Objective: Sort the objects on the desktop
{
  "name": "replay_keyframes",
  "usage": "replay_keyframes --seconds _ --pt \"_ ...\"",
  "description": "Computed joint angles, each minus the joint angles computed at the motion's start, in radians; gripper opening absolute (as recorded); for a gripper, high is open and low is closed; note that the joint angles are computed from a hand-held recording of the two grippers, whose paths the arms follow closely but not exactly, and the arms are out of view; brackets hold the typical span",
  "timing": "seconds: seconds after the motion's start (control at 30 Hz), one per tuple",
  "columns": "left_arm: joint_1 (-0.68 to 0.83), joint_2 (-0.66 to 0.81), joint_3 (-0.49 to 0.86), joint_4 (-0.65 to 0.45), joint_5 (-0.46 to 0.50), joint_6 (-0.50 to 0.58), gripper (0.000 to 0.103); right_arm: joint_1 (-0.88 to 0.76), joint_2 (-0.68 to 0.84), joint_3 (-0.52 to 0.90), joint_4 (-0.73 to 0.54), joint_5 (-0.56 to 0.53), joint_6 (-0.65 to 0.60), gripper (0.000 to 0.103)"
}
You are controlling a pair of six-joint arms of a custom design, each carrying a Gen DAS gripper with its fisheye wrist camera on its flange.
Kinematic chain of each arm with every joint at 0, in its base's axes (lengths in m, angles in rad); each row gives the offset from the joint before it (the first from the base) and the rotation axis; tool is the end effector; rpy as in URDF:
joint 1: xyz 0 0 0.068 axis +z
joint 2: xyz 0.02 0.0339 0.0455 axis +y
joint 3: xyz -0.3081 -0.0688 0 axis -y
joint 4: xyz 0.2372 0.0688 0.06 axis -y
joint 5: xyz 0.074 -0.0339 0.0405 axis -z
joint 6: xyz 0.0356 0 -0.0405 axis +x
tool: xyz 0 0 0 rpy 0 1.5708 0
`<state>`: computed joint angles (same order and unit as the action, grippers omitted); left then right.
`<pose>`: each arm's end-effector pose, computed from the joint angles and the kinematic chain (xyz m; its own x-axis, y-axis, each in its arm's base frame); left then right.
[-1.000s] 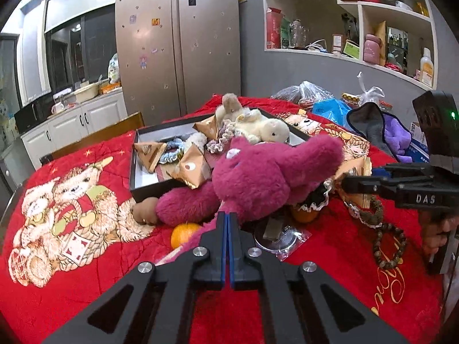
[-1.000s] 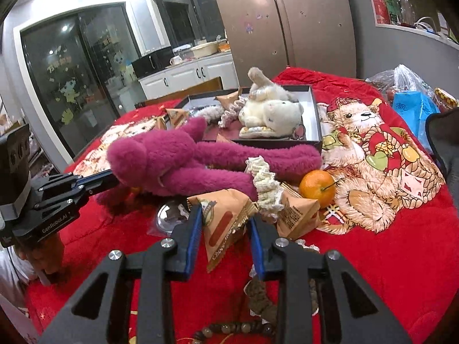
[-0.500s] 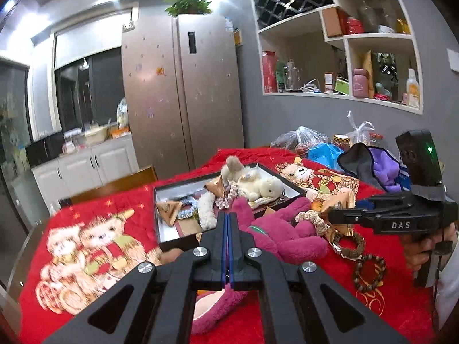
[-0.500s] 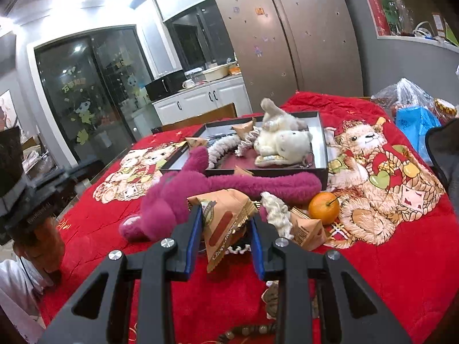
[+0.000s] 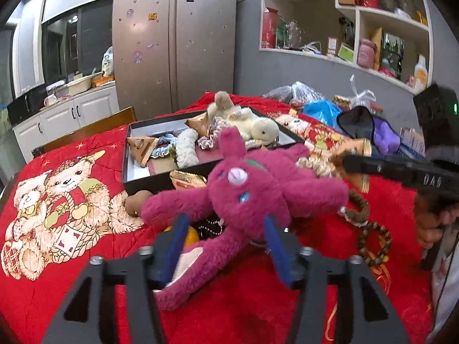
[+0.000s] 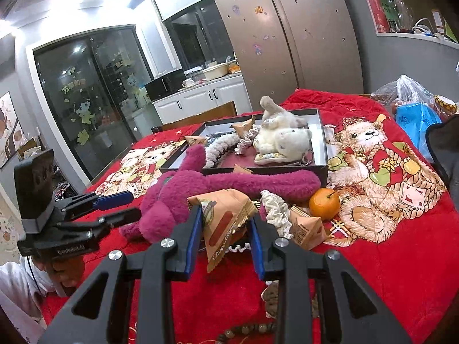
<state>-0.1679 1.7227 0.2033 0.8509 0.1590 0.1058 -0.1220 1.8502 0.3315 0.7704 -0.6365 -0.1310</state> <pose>0.2203 -0.0431 0.1166 -0.5773 0.2036 -0.7907 0.3504 0.9365 -0.0147 0.2531 -0.0097 0.1061 -0.6259 -0.0291 -0.7794 -0.4198 0.8547 0.3052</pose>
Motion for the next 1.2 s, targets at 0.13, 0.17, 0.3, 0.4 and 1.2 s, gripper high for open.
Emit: replay_keyframes --seconds 0.13,0.17,0.3,0.4,1.2 --pt "-0.046 0.081 0.022 0.003 -0.058 0.041 0.066 0.003 0.003 0.005 -0.008 0.001 -0.005 0.032" --pt "-0.049 0.098 0.033 -0.007 -0.061 0.045 0.066 0.007 0.004 0.004 -0.006 0.005 -0.005 0.032" --pt "-0.029 0.147 0.063 -0.029 -0.047 0.056 0.066 0.014 0.007 -0.002 0.008 -0.006 -0.008 0.032" --pt "-0.026 0.166 0.063 -0.011 -0.041 0.067 0.066 0.018 0.007 -0.002 0.007 0.001 -0.003 0.032" --pt "-0.113 -0.120 -0.009 -0.087 -0.124 0.118 0.010 0.029 -0.060 -0.047 0.038 -0.018 0.004 0.032"
